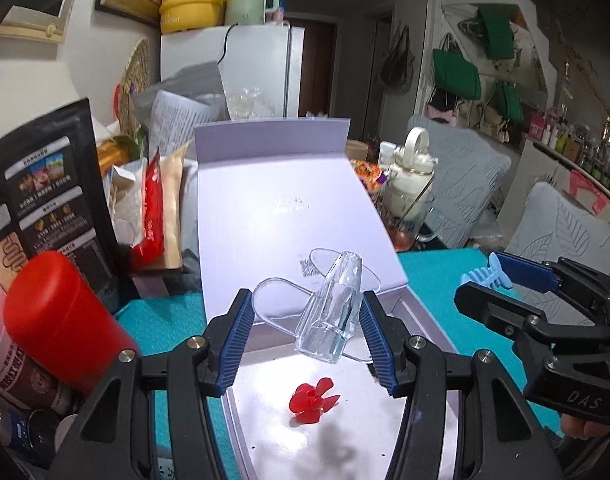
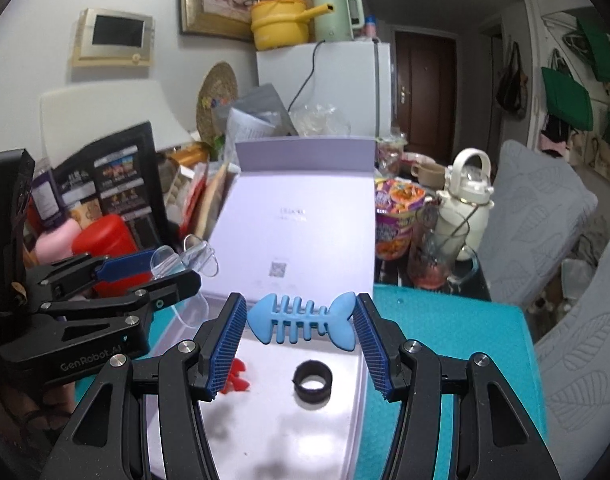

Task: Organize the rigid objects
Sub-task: 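Carry the clear piece and fish-bone clip with both grippers into the white box, then open both grippers to drop the clear piece and fish-bone clip inside the box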

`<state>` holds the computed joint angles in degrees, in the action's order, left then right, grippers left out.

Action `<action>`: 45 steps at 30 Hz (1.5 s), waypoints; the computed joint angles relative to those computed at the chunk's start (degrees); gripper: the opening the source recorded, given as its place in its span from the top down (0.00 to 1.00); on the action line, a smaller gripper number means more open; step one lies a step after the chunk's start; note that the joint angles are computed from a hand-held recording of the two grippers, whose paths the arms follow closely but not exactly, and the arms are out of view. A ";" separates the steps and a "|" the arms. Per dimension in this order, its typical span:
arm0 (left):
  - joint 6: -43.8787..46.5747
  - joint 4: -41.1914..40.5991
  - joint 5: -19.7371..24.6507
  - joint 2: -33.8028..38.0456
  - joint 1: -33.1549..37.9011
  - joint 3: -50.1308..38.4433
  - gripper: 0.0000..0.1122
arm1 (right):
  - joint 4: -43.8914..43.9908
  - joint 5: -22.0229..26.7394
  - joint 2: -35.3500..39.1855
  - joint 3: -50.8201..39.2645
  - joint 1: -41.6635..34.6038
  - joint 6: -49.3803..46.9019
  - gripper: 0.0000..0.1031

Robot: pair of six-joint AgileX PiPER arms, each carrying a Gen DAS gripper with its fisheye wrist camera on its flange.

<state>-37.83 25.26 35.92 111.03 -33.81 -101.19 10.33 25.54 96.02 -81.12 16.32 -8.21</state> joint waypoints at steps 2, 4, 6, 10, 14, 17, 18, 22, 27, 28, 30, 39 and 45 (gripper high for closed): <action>1.13 -1.20 0.95 1.46 0.20 -1.30 0.52 | -0.04 0.41 0.78 -0.28 -0.31 -0.27 0.46; 2.22 -2.36 1.72 2.71 0.31 -2.46 0.52 | 0.93 1.07 1.69 -0.78 -0.69 -1.46 0.46; 3.16 -3.31 2.64 3.98 0.34 -3.57 0.52 | 1.29 1.53 2.41 -1.13 -0.78 -2.08 0.46; 5.99 -6.55 3.87 6.07 0.80 -5.43 0.52 | 1.82 2.30 3.88 -1.76 -0.99 -2.69 0.46; 7.72 -8.72 6.41 8.64 1.04 -8.19 0.52 | 2.61 2.90 5.42 -2.58 -1.20 -3.22 0.46; 8.71 -10.12 7.75 10.07 1.23 -9.63 0.52 | 2.37 3.36 6.32 -3.16 -1.20 -3.00 0.46; 8.89 -10.28 8.18 10.50 1.23 -10.12 0.52 | 2.61 3.62 6.71 -3.42 -1.27 -3.18 0.46; 9.42 -11.05 10.20 12.08 1.20 -12.07 0.52 | 2.93 4.40 7.93 -4.24 -1.38 -3.16 0.46; 9.76 -11.08 12.15 13.32 1.05 -13.46 0.52 | 2.01 4.74 9.50 -5.00 -0.90 -2.51 0.46; 9.67 -10.98 12.63 13.56 1.09 -13.78 0.52 | 1.64 4.75 9.77 -5.11 -0.78 -2.19 0.46; 10.05 -11.71 13.60 14.45 1.41 -14.94 0.52 | 0.69 4.76 10.38 -5.37 -0.50 -1.32 0.46; 13.80 -16.90 18.66 17.40 2.57 -20.15 0.52 | 2.03 6.27 11.67 -6.52 -1.10 -1.56 0.45; 11.70 -15.14 20.98 17.57 2.06 -21.50 0.41 | 0.64 6.74 11.19 -6.63 -1.07 -0.35 0.45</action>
<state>-26.12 10.12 56.90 128.60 -31.75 -122.70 10.97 32.28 107.21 -87.74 15.25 -8.56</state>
